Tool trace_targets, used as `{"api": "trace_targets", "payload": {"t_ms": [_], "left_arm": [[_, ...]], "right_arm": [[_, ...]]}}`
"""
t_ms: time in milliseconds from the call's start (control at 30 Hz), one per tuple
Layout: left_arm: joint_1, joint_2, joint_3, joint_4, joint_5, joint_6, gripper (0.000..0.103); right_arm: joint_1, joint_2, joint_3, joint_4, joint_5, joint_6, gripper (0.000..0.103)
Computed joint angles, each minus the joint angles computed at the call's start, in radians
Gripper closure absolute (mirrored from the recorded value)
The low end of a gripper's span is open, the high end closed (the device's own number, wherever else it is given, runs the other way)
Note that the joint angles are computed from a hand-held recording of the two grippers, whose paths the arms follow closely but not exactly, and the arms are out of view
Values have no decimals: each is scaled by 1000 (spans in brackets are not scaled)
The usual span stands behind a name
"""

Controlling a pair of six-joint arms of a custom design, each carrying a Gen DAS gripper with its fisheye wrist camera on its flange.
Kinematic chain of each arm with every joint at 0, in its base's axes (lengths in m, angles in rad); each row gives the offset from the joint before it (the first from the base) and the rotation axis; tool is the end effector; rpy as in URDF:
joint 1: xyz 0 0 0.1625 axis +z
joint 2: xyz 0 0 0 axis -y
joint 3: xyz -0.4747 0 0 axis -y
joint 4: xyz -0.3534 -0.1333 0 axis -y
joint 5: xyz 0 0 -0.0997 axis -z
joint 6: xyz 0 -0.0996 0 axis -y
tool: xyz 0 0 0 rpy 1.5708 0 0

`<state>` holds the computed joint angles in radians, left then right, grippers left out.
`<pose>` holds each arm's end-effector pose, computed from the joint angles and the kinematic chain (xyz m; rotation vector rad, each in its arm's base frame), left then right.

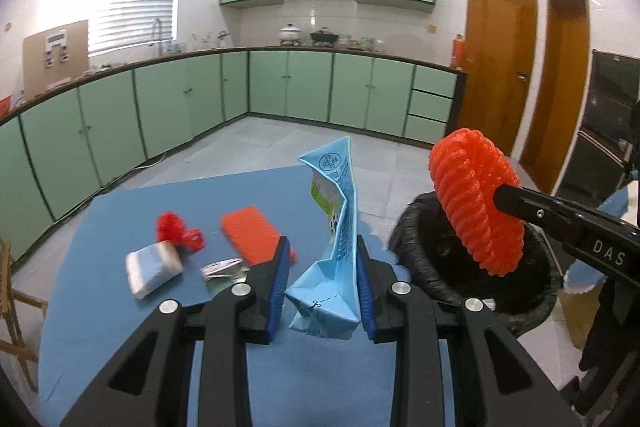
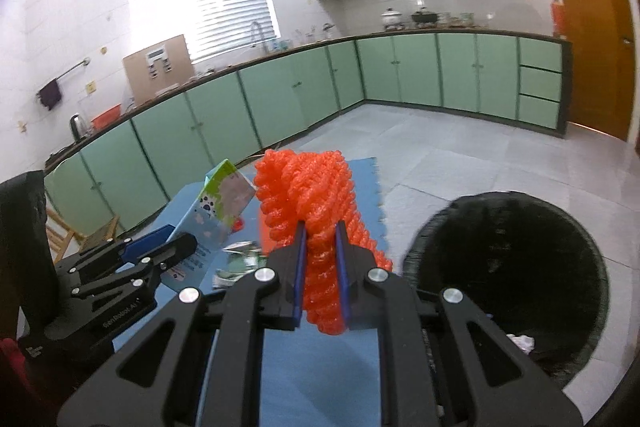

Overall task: Collect trash
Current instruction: 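Carry the carton and foam net over the bin and release both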

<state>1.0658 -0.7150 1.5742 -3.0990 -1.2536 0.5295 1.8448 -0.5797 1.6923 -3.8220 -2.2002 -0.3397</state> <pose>-0.2075 -0.7150 0.1937 1.1935 2.3986 -0.9244 0.2527 -0.6232 0.1624 0.2225 -2.1851 1.3524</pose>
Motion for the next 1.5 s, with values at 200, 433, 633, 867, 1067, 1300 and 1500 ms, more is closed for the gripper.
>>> {"api": "trace_targets", "payload": {"t_ms": [200,433,633,867,1067,1300,1500], "left_arm": [[-34,43,-11,19,-36,-18,72],[-71,116,-36,12,-73,-21,72],[-98,191,-88,21,-102,-28,72],[-122,285,-170,58,-115,-34,72],[-131,342,-215,98,-105,-38,72],[-137,393,-285,188,-99,-64,52],[-131,372,-277,171,-101,-54,45]], "right_arm": [[-30,-52,83,-92,-53,-17,91],[-82,-96,153,-188,-97,-41,91],[-139,-123,205,-246,-108,-43,91],[-212,-148,239,-250,-102,-22,91],[-275,-167,251,-223,-84,1,90],[-318,-165,247,-181,-89,25,65],[-304,-126,237,-271,-158,-7,16]]}}
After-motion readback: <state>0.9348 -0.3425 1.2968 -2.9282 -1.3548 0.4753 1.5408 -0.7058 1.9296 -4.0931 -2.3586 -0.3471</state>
